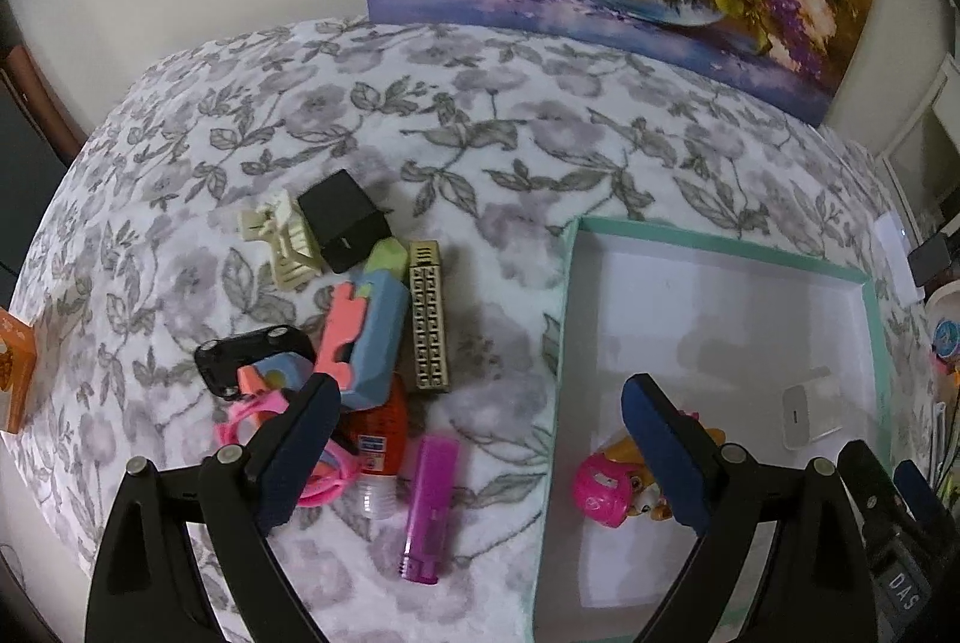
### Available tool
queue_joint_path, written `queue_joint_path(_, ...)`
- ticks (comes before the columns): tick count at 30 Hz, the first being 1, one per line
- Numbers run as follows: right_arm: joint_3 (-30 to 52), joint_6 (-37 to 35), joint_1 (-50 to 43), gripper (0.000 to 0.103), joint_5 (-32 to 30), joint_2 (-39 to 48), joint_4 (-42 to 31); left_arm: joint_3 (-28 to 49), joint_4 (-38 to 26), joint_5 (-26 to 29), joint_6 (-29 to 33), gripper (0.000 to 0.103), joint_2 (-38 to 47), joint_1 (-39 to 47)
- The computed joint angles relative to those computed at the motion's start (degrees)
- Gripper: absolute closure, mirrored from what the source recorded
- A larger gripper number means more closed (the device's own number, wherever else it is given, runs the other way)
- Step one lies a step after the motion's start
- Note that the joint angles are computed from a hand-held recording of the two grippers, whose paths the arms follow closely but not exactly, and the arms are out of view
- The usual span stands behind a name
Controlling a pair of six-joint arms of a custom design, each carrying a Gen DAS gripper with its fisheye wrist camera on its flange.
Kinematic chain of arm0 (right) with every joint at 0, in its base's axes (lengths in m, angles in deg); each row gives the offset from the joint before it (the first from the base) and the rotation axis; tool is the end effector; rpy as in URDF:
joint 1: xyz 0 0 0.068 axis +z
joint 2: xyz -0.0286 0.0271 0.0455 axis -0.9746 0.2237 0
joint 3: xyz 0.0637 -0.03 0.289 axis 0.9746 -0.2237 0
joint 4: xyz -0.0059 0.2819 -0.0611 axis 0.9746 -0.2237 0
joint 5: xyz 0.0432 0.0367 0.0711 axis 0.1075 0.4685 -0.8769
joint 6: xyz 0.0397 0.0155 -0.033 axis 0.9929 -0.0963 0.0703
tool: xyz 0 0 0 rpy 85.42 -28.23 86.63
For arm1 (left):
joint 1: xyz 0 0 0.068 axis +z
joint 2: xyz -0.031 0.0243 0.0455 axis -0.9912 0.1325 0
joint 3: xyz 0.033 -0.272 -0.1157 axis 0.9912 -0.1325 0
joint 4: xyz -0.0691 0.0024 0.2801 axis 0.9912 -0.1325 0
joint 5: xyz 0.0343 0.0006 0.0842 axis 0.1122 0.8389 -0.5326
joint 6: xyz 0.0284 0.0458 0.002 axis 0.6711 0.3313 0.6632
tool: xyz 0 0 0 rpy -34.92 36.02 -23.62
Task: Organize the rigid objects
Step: 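Withdraw both tools from the tray back toward the toy pile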
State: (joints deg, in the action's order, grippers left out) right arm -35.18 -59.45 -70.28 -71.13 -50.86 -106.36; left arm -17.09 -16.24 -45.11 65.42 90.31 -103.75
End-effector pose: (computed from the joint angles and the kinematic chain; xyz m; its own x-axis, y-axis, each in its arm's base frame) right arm 0.1174 0.0075 0.2032 -0.7719 0.4090 -0.4867 0.4161 0.9038 0.0997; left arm 0.2062 -0.0761 0.2023 -0.9056 0.0348 -0.4226 0.0482 0.9986 -0.0212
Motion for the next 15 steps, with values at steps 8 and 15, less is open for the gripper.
queue_joint_path(8, 2.34, 6.08, 9.16, 0.0, 3.1, 0.6, 1.05, 1.29, -3.7, 1.02, 4.53, 0.008, -5.85, 7.0)
queue_joint_path(15, 6.05, 14.08, 21.77, 0.0, 7.67, 3.65, 4.29, 4.0, -7.67, 0.95, 10.01, 0.008, -9.52, 17.43)
